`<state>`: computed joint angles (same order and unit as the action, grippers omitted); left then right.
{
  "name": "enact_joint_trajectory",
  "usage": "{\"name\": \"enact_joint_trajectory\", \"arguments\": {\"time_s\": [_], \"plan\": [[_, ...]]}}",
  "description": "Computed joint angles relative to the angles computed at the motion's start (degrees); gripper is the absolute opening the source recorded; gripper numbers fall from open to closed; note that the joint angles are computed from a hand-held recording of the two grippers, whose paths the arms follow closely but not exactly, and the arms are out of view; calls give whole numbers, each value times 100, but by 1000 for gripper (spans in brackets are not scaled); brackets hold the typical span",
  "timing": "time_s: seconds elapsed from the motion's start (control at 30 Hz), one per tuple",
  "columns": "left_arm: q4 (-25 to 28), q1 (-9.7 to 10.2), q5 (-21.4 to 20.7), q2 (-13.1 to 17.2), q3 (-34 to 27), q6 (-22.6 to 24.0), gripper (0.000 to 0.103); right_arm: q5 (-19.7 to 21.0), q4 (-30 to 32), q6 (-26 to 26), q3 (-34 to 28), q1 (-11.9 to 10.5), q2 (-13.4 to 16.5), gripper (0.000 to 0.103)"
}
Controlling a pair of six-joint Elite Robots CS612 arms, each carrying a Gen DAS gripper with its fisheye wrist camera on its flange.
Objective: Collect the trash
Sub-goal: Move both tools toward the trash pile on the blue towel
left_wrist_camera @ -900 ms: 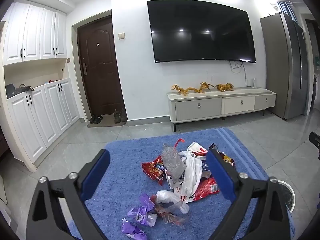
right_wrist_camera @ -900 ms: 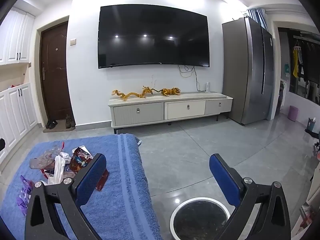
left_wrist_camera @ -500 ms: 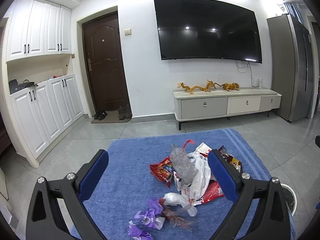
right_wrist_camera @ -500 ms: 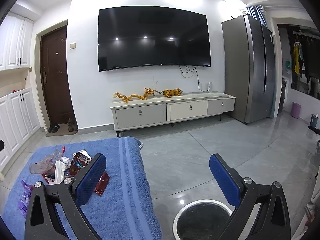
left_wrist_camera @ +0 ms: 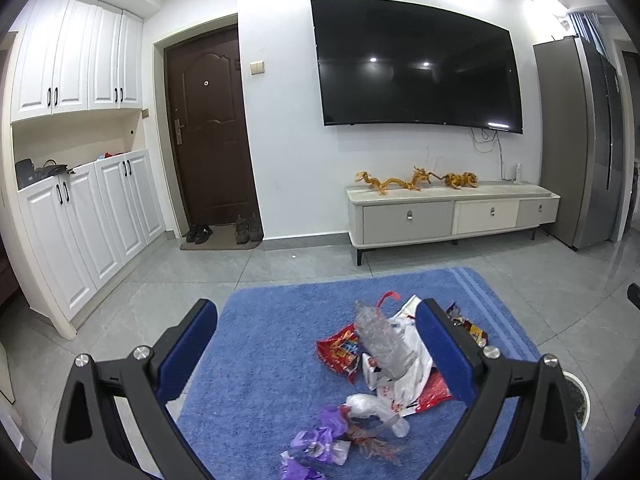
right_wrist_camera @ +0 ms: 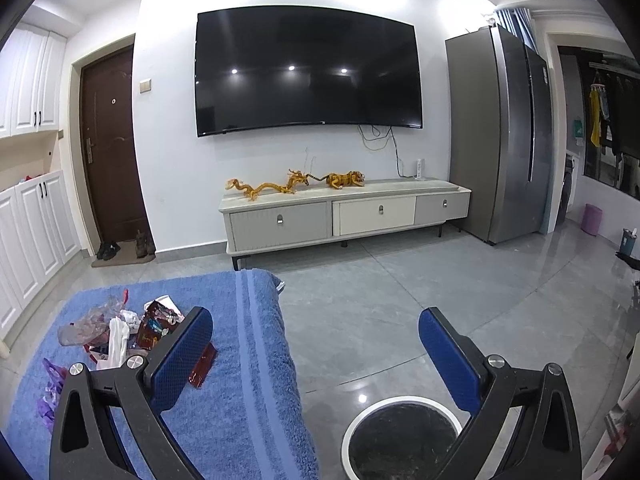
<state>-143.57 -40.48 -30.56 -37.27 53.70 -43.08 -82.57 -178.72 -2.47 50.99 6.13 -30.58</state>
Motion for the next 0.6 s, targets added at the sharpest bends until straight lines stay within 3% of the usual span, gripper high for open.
{"name": "enact_joint_trajectory", "arguments": {"time_s": [0.3,0.6], "plan": [[29,126,-389,-251,637,-520,100,70,237,4,-280,56,163,103],[-106,184,-677,-293,952,-770,100,99,584,-189,-552,114,332,103]]}}
